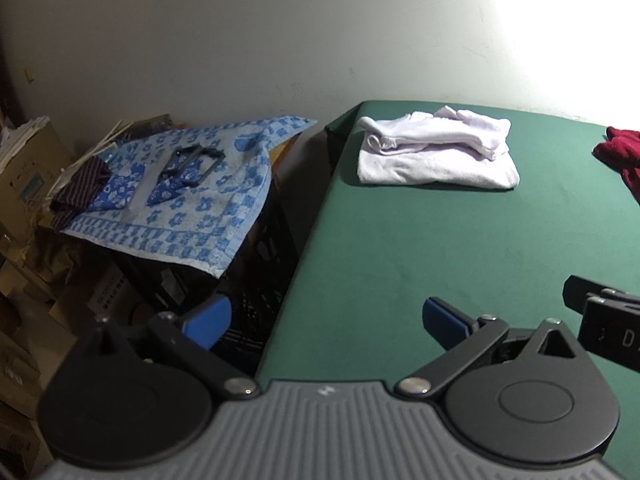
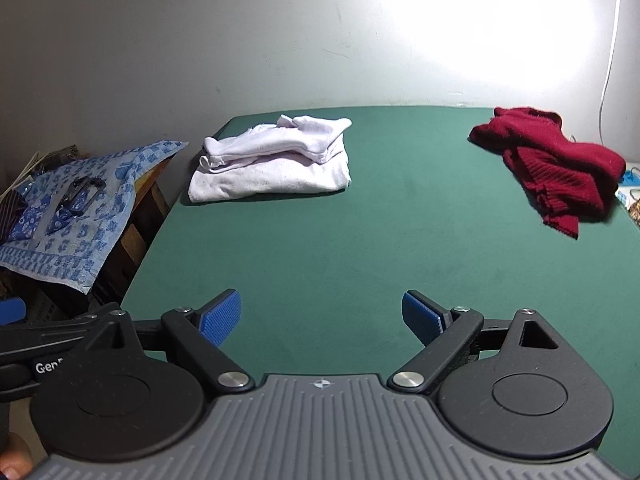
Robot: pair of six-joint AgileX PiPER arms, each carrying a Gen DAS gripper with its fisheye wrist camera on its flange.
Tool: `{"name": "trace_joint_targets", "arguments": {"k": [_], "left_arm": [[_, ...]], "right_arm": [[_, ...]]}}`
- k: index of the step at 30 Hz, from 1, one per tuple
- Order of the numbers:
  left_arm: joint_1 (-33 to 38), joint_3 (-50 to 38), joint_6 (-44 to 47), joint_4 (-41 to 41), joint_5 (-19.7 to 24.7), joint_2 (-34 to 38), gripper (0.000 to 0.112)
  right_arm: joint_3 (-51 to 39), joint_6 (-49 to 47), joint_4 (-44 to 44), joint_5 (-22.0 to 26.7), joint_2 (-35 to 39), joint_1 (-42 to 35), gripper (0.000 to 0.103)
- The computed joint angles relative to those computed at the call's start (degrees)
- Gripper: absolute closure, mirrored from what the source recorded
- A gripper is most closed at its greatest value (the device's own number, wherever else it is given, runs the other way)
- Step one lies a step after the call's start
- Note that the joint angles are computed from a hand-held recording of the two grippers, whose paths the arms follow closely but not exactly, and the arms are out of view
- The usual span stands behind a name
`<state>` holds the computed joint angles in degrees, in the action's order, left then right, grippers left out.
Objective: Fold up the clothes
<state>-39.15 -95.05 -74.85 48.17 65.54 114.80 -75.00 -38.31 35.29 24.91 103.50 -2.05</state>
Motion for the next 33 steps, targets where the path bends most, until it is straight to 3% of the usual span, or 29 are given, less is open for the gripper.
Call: {"name": "trace_joint_targets", "arguments": {"k": [9,16,22,33], "left_arm": [[2.2,2.21,3.01,-2.36,-3.94,-0.93,0.01],[2.68,3.43,4.12,-1.85,-5.48,-1.76,0.01],[3.44,5.01,4.43,-1.35,-7.37,-3.23,0.01],[4.8,6.31,5.83,-1.58,-10.61,-4.17,0.01]], "right_arm": [[1.22,12.42,-10.76,-3.63,-0.35,3.49,0.013],[1.91,13.84,-9.65,-4.85,-1.25,3.79,0.013],[1.04,21.2,-16.46,-5.71,-1.27,5.1,0.013],[1.58,22.92,-17.46,-6.47,-1.95,6.66,0.013]]}}
